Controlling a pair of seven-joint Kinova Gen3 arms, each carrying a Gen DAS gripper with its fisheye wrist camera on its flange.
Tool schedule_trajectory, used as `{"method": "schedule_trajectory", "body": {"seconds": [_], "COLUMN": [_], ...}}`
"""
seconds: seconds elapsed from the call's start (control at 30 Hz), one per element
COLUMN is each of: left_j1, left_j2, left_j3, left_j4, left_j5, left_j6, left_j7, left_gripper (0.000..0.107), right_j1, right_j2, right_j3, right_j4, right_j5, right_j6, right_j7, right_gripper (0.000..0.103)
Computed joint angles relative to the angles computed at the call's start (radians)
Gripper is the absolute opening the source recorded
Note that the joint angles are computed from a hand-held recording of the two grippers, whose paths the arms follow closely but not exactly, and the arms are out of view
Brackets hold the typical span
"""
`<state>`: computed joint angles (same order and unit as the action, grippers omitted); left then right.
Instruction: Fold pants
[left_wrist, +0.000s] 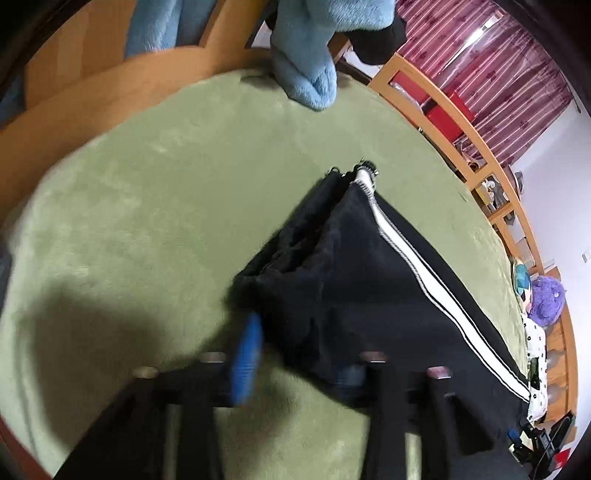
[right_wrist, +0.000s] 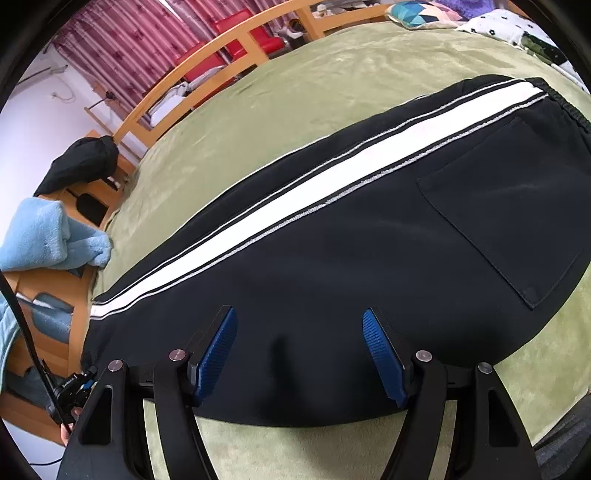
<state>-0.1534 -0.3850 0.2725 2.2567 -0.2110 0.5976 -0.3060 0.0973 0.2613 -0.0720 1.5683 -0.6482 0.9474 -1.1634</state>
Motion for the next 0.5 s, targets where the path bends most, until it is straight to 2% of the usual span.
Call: {"method": "schedule_trajectory", "body": {"seconds": [0.03,0.13,0.2,0.27,0.33,0.4,0.5], "left_j1": [0.001,0.056,0.025,0.006,0.017,0.031,-0.021], "left_j2": [-0.010,-0.002,0.045,0.058,0.055,0.046,0.051], "left_j3": [0.011,0.000,0.059,0.071,0.008,-0.041,-0.009], "left_j4": [0.000,-0.002,-0.037,-0.038,-0.001,0.054,0.081], "left_j5": [0.000,0.024,-0.015,-0.007,0.054,0.072,0.057], "left_j6": [-0.001,-0.036,0.010,0.027,-0.021,-0.103,-0.164], "left_j7": [0.004,-0.013,0.036,0.077,0.078,0.091,0.118], "left_gripper": [0.055,0.055,0.055,0.056,0.056,0.056,0.056], "right_j1": [0.002,-0.016,-0.041,-0.067,-0.076,-0.079,-0.053], "right_j2": [-0.004,-0.007,0.006,0.024,0.027,0.013,0.005], "right_j3": [-0.009,-0.015,-0.015,-0.008,-0.009,-0.012,-0.012], "right_j4": [0.006,0.020,0.026,0.029,0.036,0.040,0.031], "right_j5": [-0.004,0.016,0.050,0.094,0.119,0.134,0.099], "right_j6": [0.006,0.004,0.008,0.006,-0.001,-0.002,0.025], "right_j7": [0.032,0.071,0.069,0.035,0.026,0.031,0.046], "right_gripper": [0.070,0.070,0.070,0.071,0.071,0.071,0.071]}}
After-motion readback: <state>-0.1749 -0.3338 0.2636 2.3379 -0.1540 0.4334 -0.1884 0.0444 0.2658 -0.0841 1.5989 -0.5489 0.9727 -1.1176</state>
